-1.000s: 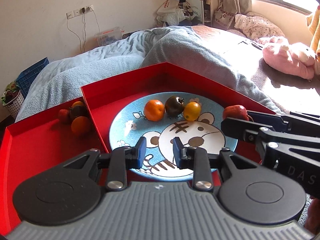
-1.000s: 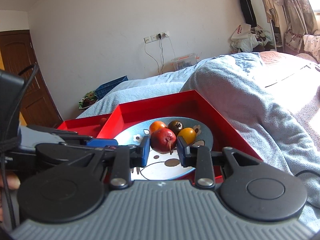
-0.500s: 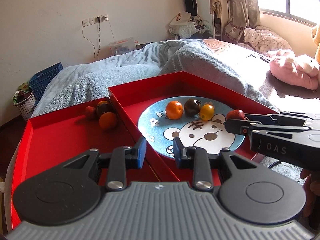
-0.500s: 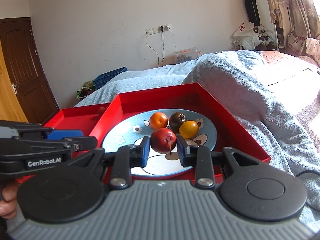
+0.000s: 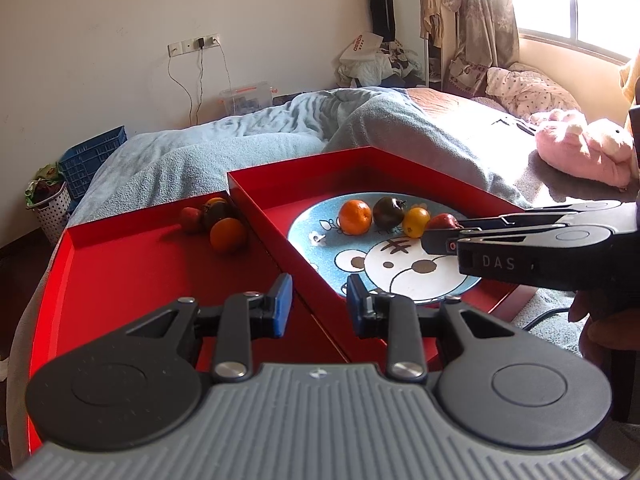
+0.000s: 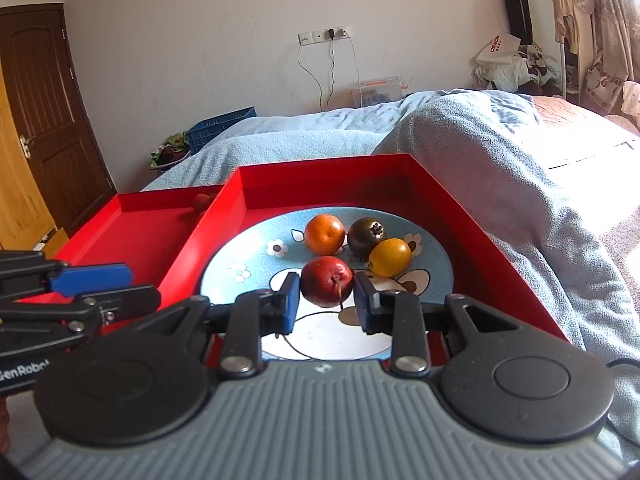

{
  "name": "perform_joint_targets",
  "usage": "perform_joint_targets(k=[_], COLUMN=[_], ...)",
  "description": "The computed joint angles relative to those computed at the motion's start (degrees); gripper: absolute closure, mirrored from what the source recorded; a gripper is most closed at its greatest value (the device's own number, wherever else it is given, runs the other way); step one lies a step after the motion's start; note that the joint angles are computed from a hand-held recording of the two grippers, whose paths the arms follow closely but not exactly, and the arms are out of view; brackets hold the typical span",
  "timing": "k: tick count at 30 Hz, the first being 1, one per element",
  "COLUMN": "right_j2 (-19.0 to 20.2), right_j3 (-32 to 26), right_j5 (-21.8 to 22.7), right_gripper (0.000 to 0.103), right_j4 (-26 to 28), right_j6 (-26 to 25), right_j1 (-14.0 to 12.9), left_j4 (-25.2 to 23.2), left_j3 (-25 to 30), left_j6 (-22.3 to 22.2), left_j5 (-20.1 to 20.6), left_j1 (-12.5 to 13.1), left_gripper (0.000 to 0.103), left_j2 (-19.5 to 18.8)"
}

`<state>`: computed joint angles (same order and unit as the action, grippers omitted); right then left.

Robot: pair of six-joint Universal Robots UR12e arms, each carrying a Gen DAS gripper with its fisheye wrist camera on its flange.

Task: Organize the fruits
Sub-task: 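Lower the red tomato onto the plate and open the right gripper, then lift the right gripper away from the plate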

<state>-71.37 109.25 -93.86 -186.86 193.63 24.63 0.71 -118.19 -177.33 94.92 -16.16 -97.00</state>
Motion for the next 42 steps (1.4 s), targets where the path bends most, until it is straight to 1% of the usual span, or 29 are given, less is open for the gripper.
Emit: perform_joint_targets(k=[2,3,9,14,17,20,24,26,27,30,31,33,36,37,39,41,42], right_j2=[0.0,0.1,0.1,0.3,0.4,0.5,0.6,0.6,0.6,0.6,0.6,0.4,0.8,1.1,1.9,3.4,4.2], right_j3=[-0.4,-0.5,-1.1,-1.9,-2.4,-2.6,-3.1,-3.5,-3.6,-3.8,-3.9,-4.8,-8.0,-9.3,-12.6,-16.5,-18.2], right_j5=[0.1,0.1,0.0,0.0,0.1,0.5,0.4,0.4,-0.4,-2.9,-3.6,-2.4,1.3,2.5,5.2,7.4,7.9], right_gripper=[0.07,0.07,0.07,0.07,0.07,0.07,0.07,0.058,0.05,0.049,0.049,0.049,0.05,0.05,0.05,0.05,0.051], right_j4=[1.4,1.9,3.8,4.6,5.6,6.1,7.4,8.5,8.6,7.7,6.3,5.7,8.2,9.5,14.1,19.8,22.3], right_j6=[-0.2,-0.2,-0.3,-1.9,-1.7,-1.3,-1.5,-2.2,-2.7,-3.9,-4.7,-7.9,-16.2,-19.1,-24.6,-30.0,-32.3], right_j1=[0.0,0.0,0.0,0.1,0.0,-0.2,-0.1,0.0,0.2,1.1,1.4,1.9,2.6,2.9,3.3,3.8,4.0], left_j4=[0.5,0.8,1.6,1.9,2.3,3.2,3.7,4.4,4.7,5.4,5.8,6.3,6.1,5.9,5.6,5.5,5.6], left_j3=[-0.3,-0.3,-0.8,-1.3,-1.9,-2.4,-2.7,-2.9,-2.9,-3.3,-3.4,-3.4,-3.6,-3.6,-3.8,-3.9,-4.0], left_j6=[-0.6,-0.6,-1.8,-2.9,-4.1,-4.3,-4.8,-4.2,-4.0,-4.4,-4.7,-5.9,-8.0,-8.6,-9.5,-10.4,-10.7], left_j5=[-0.7,-0.4,-0.8,1.0,0.7,0.6,-0.7,-0.1,0.1,-0.2,-0.2,-0.3,-1.2,-1.4,-2.0,-2.3,-2.4], left_j1=[0.3,0.3,1.3,1.8,2.4,2.8,3.5,3.4,3.4,3.7,3.8,4.1,5.1,5.3,5.8,6.2,6.2], left_gripper=[0.066,0.065,0.064,0.064,0.064,0.064,0.064,0.064,0.064,0.064,0.064,0.064,0.064,0.064,0.064,0.064,0.064], left_j2=[0.1,0.1,0.1,-0.2,-0.2,-0.3,-0.7,-0.9,-1.1,-1.1,-1.1,-1.2,-1.2,-1.1,-1.1,-1.2,-1.2])
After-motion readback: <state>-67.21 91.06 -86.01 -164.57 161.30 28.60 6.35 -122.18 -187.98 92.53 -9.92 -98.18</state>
